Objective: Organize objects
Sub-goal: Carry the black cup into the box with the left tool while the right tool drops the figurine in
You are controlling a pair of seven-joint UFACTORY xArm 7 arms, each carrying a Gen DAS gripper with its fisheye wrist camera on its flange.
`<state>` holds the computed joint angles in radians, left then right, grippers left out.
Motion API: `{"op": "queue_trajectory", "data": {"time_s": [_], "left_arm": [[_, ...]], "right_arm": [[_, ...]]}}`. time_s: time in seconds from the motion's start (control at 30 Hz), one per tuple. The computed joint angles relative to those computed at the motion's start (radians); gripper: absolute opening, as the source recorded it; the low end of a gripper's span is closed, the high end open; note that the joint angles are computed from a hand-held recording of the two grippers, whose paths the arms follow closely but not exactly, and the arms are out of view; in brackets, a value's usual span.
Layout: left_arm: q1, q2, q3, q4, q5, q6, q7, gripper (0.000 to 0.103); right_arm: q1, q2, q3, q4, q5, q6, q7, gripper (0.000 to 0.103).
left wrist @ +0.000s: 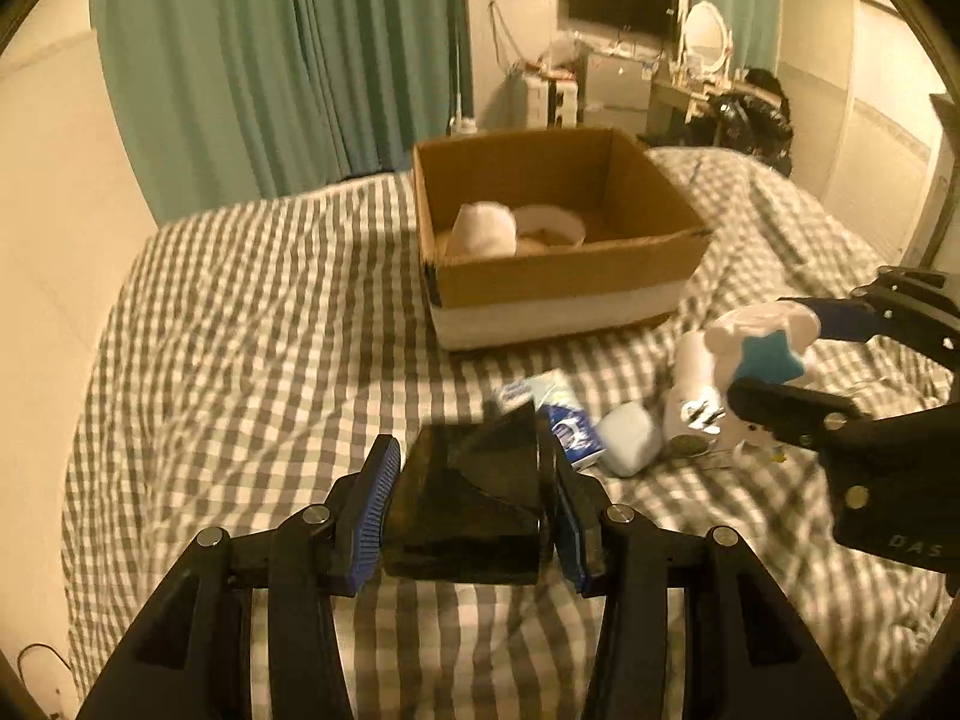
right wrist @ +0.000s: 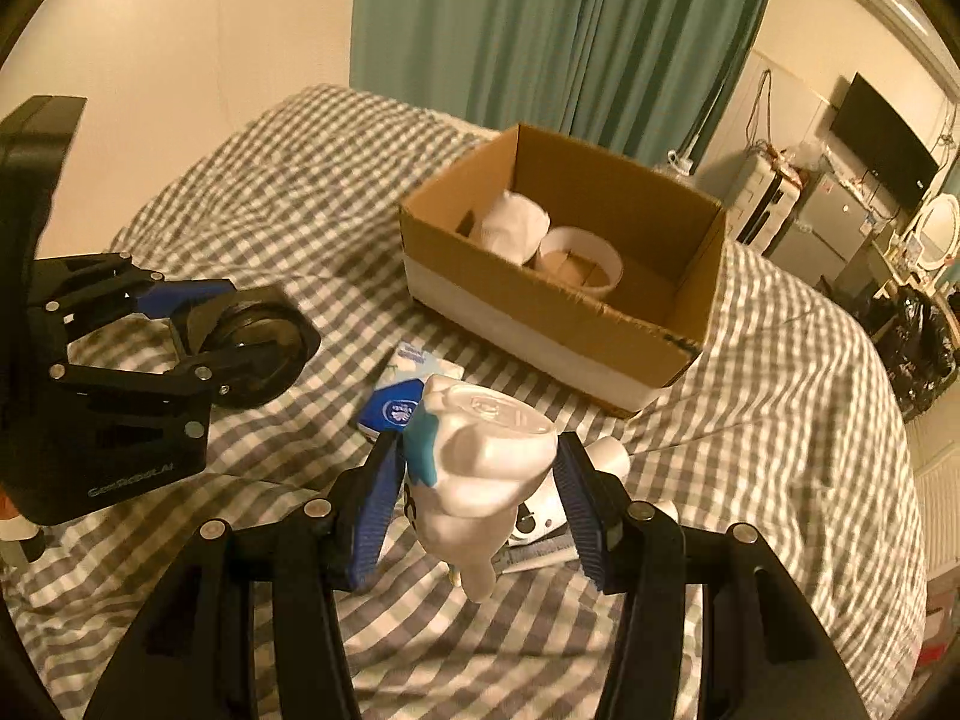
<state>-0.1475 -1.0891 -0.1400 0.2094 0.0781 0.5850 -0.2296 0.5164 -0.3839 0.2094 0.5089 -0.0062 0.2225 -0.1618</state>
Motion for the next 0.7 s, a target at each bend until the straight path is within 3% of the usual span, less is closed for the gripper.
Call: {"op": "queue_trajectory", "data": {"time_s": [0.17, 0.33, 0.7], "left_arm": [[-0.027, -0.083, 0.013, 0.024, -0.015, 0.050, 0.018, 0.048], [-0.030, -0.076, 0.016, 0.064, -0.025, 0.065, 0.036, 0.048], [0.022, 0.132, 0.013, 0.249, 0.004, -0.066, 0.092, 0.048]], "right_arm": [[0.023, -0.098, -0.002, -0.024, 0.012, 0.019, 0.005, 0.051], [0.024, -0.160, -0.002, -0.025, 0.007, 0.043, 0.008, 0.051], [0.003, -0.120, -0.029, 0.096, 0.015, 0.048, -0.032, 0.051]]}}
